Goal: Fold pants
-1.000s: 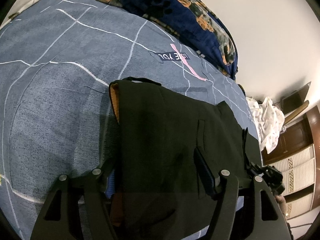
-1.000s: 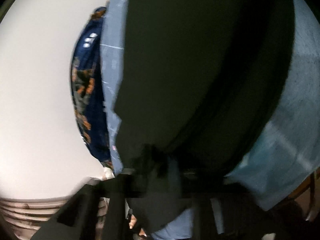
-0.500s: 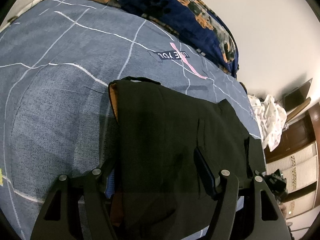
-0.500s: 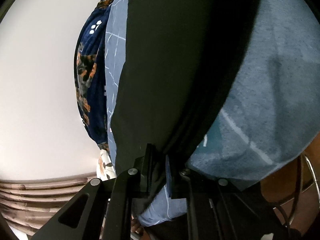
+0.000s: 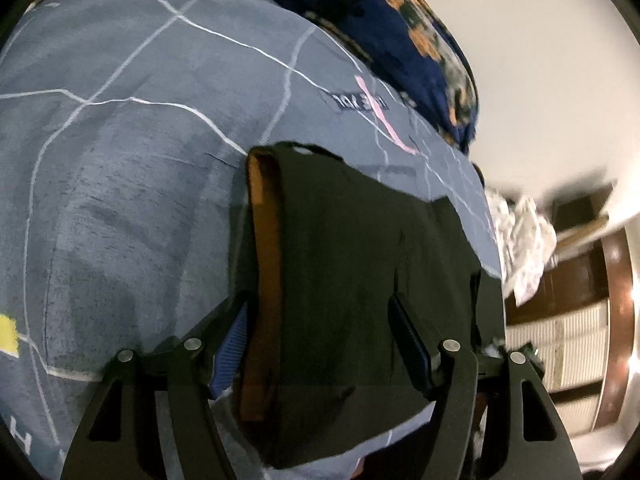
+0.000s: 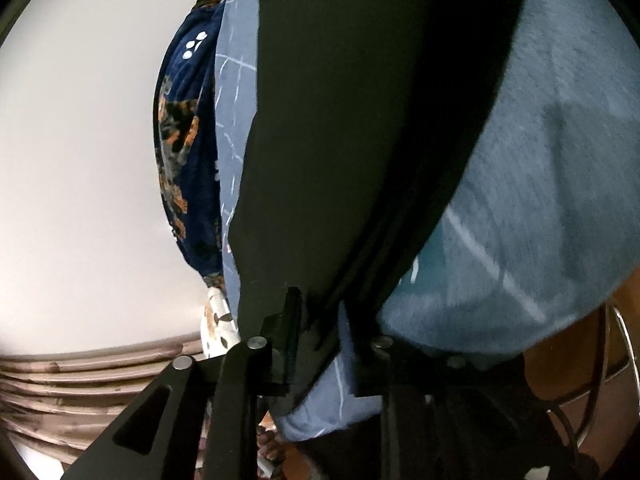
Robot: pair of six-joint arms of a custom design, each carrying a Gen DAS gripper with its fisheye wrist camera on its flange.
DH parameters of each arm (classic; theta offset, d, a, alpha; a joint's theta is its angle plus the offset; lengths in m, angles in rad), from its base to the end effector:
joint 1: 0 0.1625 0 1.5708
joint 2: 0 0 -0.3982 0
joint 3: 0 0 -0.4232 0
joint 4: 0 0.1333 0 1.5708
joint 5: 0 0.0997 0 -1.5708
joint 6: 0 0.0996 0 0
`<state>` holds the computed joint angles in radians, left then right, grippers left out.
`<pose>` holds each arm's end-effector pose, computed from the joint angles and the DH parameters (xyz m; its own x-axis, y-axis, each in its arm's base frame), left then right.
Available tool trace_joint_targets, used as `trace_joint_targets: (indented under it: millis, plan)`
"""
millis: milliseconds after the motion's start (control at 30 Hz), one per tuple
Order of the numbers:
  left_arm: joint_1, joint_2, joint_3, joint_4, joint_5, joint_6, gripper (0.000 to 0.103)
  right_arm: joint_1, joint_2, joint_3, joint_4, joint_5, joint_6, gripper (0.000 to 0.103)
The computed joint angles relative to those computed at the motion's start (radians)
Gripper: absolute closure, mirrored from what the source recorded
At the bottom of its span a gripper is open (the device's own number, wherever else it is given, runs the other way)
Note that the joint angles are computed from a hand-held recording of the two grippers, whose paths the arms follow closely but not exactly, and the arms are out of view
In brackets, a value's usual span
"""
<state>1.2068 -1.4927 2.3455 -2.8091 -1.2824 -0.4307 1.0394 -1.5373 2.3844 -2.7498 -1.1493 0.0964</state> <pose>-0.0048 -0.4666 0.1898 -0.9864 -0.1422 -0.0825 -0.0902 0.8876 -0.4517 -0.0615 -0.4481 0.1899 -0.8041 0.4243 -0.4164 0.5591 0.7778 -0.2871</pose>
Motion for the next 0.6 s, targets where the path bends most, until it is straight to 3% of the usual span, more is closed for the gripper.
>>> trace_joint_targets:
  millis: [33, 67, 133, 267, 333, 367, 433, 500, 600]
  plan:
    - [0.005, 0.004, -0.01, 0.025, -0.022, 0.03, 0.035, 0.006, -0.013, 0.003, 0.019, -0.006, -0.008, 0.071]
    - [0.009, 0.009, -0.016, 0.037, -0.038, 0.047, 0.035, 0.013, -0.026, 0.006, 0.037, -0.018, -0.013, 0.054]
    - [0.017, 0.027, -0.036, 0.055, -0.07, 0.092, 0.034, 0.014, -0.053, 0.02, 0.07, -0.011, -0.027, 0.043]
    - [0.027, 0.064, -0.069, 0.062, -0.09, 0.159, 0.035, 0.015, -0.091, 0.039, 0.12, -0.008, -0.044, 0.043]
    - [0.007, 0.076, -0.079, 0.087, -0.046, 0.181, 0.054, 0.013, -0.103, 0.049, 0.123, 0.015, -0.044, 0.042]
    - [-0.009, 0.077, -0.08, 0.102, -0.007, 0.175, 0.07, 0.014, -0.104, 0.052, 0.115, 0.027, -0.041, 0.041]
    - [-0.024, 0.066, -0.077, 0.102, -0.001, 0.141, 0.076, 0.025, -0.095, 0.05, 0.089, 0.056, -0.039, 0.039]
    - [-0.05, 0.047, -0.072, 0.088, -0.013, 0.119, 0.082, 0.069, -0.07, 0.024, 0.08, 0.028, -0.057, 0.037]
    - [-0.131, 0.032, -0.08, 0.087, -0.028, 0.115, 0.083, 0.146, -0.008, -0.032, 0.089, -0.019, -0.102, 0.035]
